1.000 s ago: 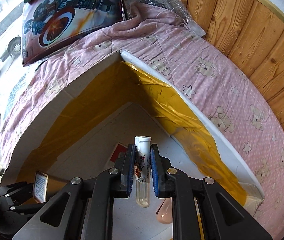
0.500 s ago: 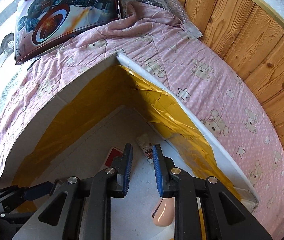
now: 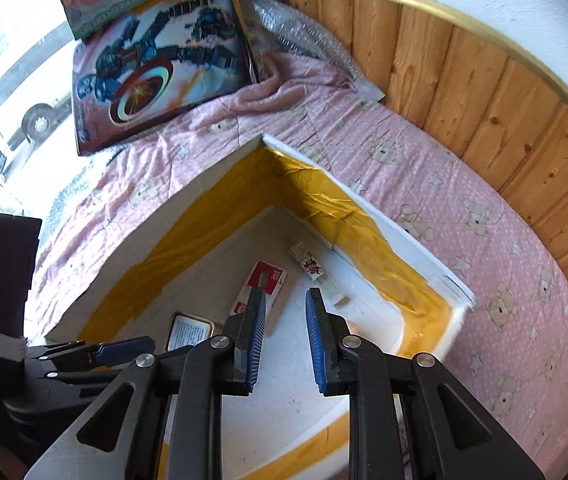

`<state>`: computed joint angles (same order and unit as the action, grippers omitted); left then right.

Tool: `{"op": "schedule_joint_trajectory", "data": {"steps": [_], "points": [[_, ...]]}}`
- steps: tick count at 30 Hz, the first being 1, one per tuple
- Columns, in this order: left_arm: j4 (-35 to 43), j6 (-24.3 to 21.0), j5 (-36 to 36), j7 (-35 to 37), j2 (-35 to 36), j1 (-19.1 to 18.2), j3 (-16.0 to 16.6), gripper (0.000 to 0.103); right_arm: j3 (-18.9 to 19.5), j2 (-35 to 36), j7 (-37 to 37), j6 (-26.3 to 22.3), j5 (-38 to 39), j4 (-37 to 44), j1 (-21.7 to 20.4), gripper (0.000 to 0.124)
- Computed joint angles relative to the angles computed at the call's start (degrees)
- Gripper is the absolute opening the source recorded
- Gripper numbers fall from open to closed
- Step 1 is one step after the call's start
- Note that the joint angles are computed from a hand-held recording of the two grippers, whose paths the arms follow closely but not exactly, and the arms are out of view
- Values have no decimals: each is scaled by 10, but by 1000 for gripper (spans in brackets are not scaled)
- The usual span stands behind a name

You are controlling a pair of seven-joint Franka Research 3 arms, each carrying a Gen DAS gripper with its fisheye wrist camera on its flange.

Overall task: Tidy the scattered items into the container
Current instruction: 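Open the left tool releasing the tin while the right tool releases the vial into the box, then move both tools back toward the remaining items on the bedspread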

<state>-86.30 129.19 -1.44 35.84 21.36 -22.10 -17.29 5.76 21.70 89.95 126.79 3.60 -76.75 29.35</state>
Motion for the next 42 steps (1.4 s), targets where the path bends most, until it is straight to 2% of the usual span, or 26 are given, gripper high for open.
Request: {"op": "schedule_joint_trajectory", "data": {"steps": [1, 2, 7, 10, 13, 16, 23, 27, 31, 34, 39, 42], "points": [[24, 6, 14, -15, 18, -16, 0, 57, 1, -22, -2, 16, 11, -29, -6, 23], [27, 0, 16, -13, 16, -19, -2, 57, 3, -44, -3, 33, 21, -58, -11, 23], [18, 27, 23, 14, 7, -27, -9, 57, 14, -165, -38, 118, 94, -210, -41, 23], [-27, 49, 39, 18, -38, -33, -9, 57, 17, -236, -76, 161, 158, -293, -52, 23], [-41, 64, 67, 12, -53, -46, -9, 57, 14, -298, -110, 194, 212, -360, -53, 23], [-41, 77, 82, 28, -56, -57, -16, 57, 4, -361, -142, 209, 263, -423, -48, 23], [-13, 102, 79, 129, -33, -82, -41, 57, -17, -500, -161, 232, 321, -563, -40, 23], [22, 89, 83, 175, -2, -103, -46, 57, -18, -555, -136, 241, 314, -631, -56, 23], [79, 56, 105, 204, 46, -135, -38, 57, -19, -587, -94, 248, 294, -693, -86, 26], [120, 31, 113, 217, 79, -153, -32, 57, -13, -580, -54, 237, 259, -710, -120, 26], [225, -27, 145, 233, 153, -195, -8, 57, -22, -560, -5, 226, 234, -730, -145, 27], [296, -58, 158, 257, 203, -217, 4, 57, -55, -549, -2, 235, 278, -745, -127, 41]]}}
